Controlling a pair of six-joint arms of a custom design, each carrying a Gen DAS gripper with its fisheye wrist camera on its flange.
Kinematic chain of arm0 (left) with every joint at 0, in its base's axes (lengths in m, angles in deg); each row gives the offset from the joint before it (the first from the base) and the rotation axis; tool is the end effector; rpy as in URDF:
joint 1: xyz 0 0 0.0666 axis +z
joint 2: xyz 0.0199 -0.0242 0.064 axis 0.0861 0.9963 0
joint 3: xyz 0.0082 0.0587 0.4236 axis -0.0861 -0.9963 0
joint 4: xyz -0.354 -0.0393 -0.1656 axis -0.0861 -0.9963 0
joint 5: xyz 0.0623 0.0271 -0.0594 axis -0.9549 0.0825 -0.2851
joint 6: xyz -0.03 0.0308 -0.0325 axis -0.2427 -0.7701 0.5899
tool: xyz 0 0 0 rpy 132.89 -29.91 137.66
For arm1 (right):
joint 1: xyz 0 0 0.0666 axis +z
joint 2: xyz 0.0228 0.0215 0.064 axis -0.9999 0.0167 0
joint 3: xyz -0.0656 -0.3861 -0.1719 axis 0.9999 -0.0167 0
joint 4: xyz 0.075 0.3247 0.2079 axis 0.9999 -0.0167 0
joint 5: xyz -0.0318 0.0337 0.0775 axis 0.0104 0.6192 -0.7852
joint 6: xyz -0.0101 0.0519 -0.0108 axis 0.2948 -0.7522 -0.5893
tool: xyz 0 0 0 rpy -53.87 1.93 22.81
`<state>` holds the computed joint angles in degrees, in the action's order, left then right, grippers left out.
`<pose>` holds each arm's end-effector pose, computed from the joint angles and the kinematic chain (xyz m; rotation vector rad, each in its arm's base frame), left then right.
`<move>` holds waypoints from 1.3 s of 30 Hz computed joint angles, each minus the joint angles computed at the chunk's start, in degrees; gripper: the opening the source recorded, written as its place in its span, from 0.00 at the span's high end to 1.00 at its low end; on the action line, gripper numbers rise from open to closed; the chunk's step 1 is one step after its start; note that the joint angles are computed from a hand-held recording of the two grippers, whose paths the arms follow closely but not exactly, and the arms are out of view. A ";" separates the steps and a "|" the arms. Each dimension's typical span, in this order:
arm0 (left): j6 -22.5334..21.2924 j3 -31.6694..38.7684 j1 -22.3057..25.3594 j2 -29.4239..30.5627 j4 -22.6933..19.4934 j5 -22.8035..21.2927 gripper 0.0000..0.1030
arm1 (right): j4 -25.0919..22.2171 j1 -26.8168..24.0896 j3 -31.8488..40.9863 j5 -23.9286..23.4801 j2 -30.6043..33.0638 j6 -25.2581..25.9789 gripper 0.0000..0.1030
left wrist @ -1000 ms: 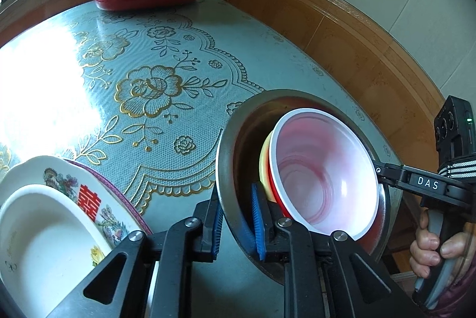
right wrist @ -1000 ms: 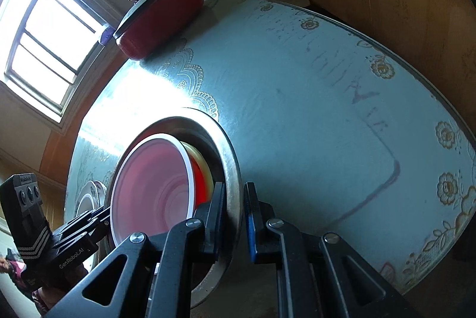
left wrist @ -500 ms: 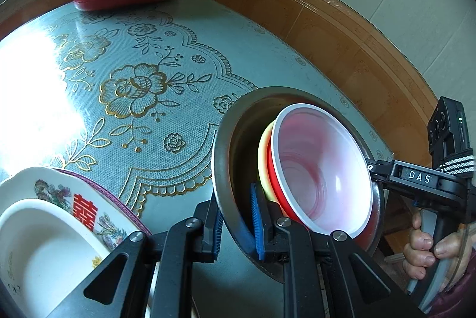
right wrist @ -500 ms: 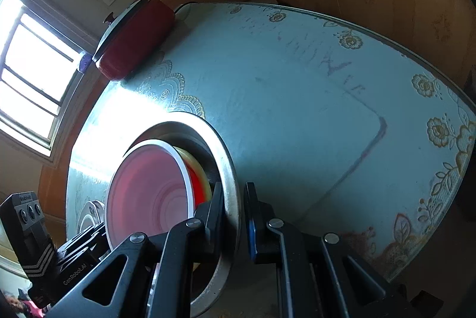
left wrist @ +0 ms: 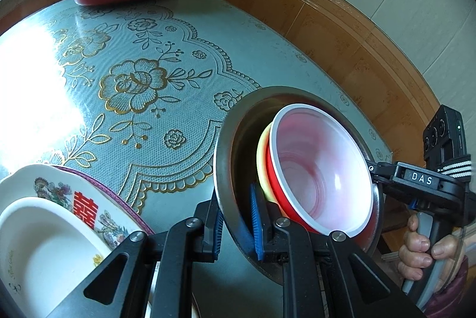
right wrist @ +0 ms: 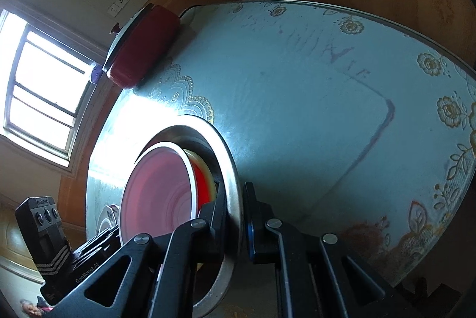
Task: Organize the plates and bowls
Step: 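Lift the steel basin with the left tool and carry it toward the plate stack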
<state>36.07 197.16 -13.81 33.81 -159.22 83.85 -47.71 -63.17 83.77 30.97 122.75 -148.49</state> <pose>0.6368 -0.2365 0.4418 1.0759 2.4479 -0.7442 0.4922 0.2292 0.4243 1.1088 2.1945 0.5361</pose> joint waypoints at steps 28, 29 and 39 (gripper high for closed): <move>0.11 -10.22 -0.20 -7.06 10.84 -4.32 0.83 | -5.19 1.74 3.39 2.27 1.58 9.16 0.91; 0.23 -10.65 -0.23 -7.32 11.37 -4.57 0.83 | -5.00 1.75 3.24 2.18 1.48 9.11 0.91; 1.01 -12.20 -0.29 -8.84 12.90 -4.47 0.84 | -3.17 1.55 1.19 0.56 0.13 8.29 0.91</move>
<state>37.08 184.97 -14.09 24.97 -146.32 79.39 -50.88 -61.62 84.96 31.53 122.88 -140.20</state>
